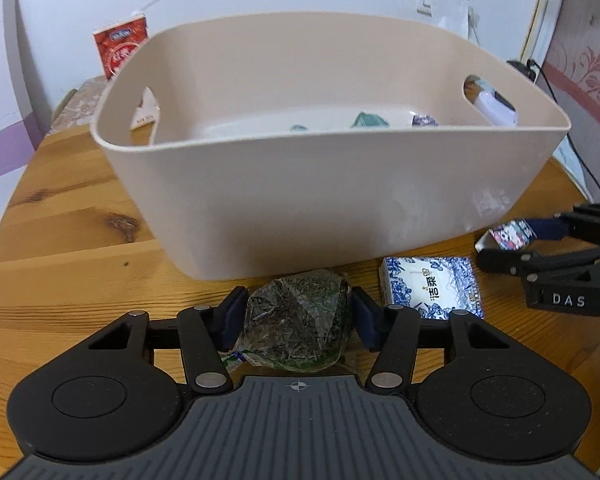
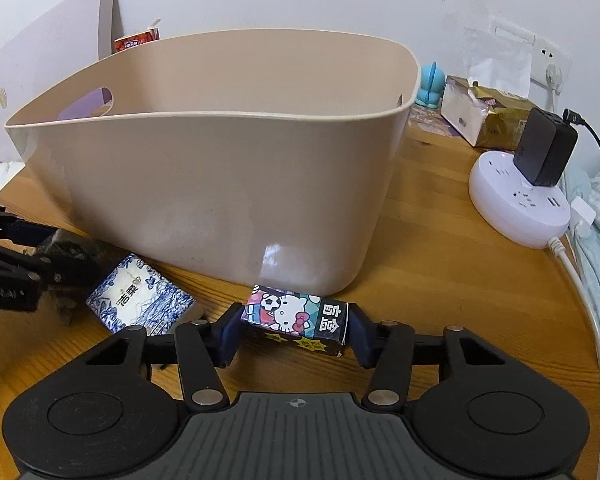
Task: Organize objects
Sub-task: 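Grasp the herb bag with left gripper while right grasps Hello Kitty box, then carry the herb bag and Hello Kitty box into the basket and release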
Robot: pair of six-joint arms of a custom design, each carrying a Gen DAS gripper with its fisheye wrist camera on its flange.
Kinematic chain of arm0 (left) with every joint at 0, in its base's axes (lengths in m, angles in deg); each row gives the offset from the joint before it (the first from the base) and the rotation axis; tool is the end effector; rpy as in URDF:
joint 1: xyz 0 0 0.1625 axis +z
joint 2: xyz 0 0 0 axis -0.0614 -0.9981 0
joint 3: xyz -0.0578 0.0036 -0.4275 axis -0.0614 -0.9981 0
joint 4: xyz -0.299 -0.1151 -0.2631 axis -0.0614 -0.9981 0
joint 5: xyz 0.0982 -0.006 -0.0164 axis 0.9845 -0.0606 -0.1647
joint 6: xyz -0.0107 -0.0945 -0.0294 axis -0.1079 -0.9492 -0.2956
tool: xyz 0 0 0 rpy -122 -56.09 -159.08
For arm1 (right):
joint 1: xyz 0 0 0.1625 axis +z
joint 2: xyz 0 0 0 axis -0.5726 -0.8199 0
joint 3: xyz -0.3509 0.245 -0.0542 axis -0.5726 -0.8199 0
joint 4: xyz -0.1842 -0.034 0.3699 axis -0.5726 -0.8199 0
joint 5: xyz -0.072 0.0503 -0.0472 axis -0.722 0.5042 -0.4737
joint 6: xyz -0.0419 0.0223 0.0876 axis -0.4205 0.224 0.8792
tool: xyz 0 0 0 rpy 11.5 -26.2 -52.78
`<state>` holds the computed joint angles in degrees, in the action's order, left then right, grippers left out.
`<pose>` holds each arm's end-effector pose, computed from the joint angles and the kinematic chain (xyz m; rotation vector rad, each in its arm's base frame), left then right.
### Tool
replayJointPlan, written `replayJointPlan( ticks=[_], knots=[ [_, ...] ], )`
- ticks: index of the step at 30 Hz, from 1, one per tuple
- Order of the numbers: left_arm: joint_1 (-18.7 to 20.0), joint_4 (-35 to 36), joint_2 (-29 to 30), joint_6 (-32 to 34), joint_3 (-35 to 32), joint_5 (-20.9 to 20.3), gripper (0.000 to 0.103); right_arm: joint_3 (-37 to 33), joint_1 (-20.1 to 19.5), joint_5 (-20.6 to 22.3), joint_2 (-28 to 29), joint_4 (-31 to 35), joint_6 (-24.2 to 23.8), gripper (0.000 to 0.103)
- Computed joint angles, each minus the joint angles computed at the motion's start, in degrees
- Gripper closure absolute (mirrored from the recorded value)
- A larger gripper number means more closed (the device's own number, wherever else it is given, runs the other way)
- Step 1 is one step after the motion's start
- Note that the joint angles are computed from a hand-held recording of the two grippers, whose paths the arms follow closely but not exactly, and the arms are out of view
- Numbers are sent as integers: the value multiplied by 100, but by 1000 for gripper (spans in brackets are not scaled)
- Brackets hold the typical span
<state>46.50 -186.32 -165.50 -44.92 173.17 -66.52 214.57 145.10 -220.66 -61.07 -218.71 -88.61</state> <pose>-0.1677 -0.4274 0.2308 0.8285 2.3609 -0.5708 0.2067 -0.3764 0.1237 0.3898 -2.2768 0.8086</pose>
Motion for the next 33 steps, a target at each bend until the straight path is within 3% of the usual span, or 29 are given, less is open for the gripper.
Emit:
replayJointPlan(
  ticks=[8, 21, 28, 33],
  knots=[
    [-238, 115, -384, -134, 218, 133, 47, 224, 166, -57, -153, -115, 69, 52],
    [-782, 459, -1027, -397, 431, 391, 47, 438, 816, -321, -573, -357, 11, 52],
    [-1102, 368, -1210, -215, 374, 471, 47, 375, 1254, -485, -716, -744, -345, 52],
    [-1212, 84, -1136, -35, 256, 516, 47, 208, 1360, -500, -782, -1041, -625, 52]
  ],
)
